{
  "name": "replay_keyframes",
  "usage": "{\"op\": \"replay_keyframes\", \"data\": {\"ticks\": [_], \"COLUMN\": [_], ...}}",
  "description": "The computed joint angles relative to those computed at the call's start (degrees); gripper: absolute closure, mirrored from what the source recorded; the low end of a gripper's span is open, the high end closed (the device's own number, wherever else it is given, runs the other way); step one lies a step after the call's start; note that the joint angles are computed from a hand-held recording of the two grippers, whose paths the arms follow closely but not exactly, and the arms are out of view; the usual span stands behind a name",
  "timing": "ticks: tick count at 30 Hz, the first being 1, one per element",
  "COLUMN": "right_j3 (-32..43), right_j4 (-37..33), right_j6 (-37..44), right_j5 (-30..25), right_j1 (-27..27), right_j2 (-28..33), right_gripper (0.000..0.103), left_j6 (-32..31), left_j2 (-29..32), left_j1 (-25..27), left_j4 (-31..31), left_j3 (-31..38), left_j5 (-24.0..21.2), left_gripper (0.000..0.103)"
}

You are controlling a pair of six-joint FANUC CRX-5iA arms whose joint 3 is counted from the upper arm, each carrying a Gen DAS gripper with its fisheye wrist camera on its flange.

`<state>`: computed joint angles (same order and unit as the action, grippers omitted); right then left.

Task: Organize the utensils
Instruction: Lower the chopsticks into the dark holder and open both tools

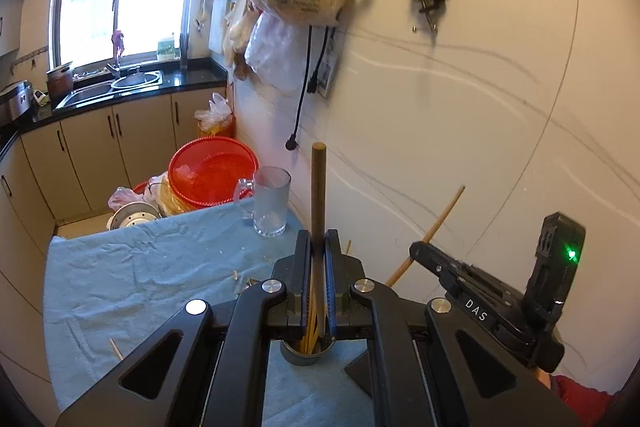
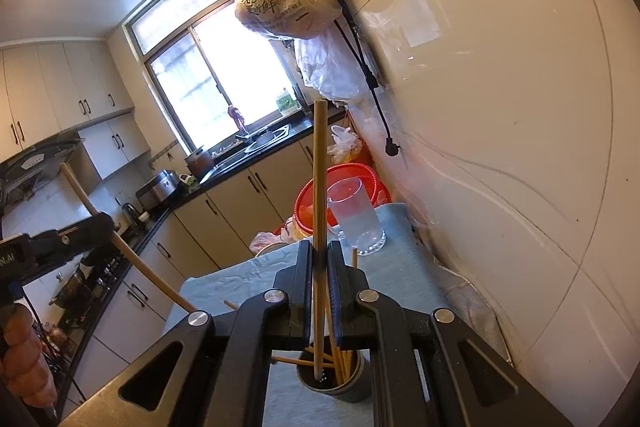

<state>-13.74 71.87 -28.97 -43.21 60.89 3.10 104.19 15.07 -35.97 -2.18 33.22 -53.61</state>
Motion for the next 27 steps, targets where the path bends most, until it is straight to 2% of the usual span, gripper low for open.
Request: {"op": "replay_keyframes", "data": {"ticks": [20,27], "right_j3": [2.99,4.59], "right_j4": [-9.74,-15.94], "right_j6": [7.75,12.35], "right_j5": [3.55,4.11], "right_j1": [-2.49,-2.37], "right_j2": [5.82,7.81], "right_gripper": [0.095,0.095], "left_j6": [3.54,2.99], "left_j2": [5.76,7.21], "left_j1": [0.87,1.11], "left_j4": [-1.77,-1.66], "left_j3": [-0.62,0.04], "left_j5": [-3.03,-4.1], "left_gripper": [0.097,0.097]}}
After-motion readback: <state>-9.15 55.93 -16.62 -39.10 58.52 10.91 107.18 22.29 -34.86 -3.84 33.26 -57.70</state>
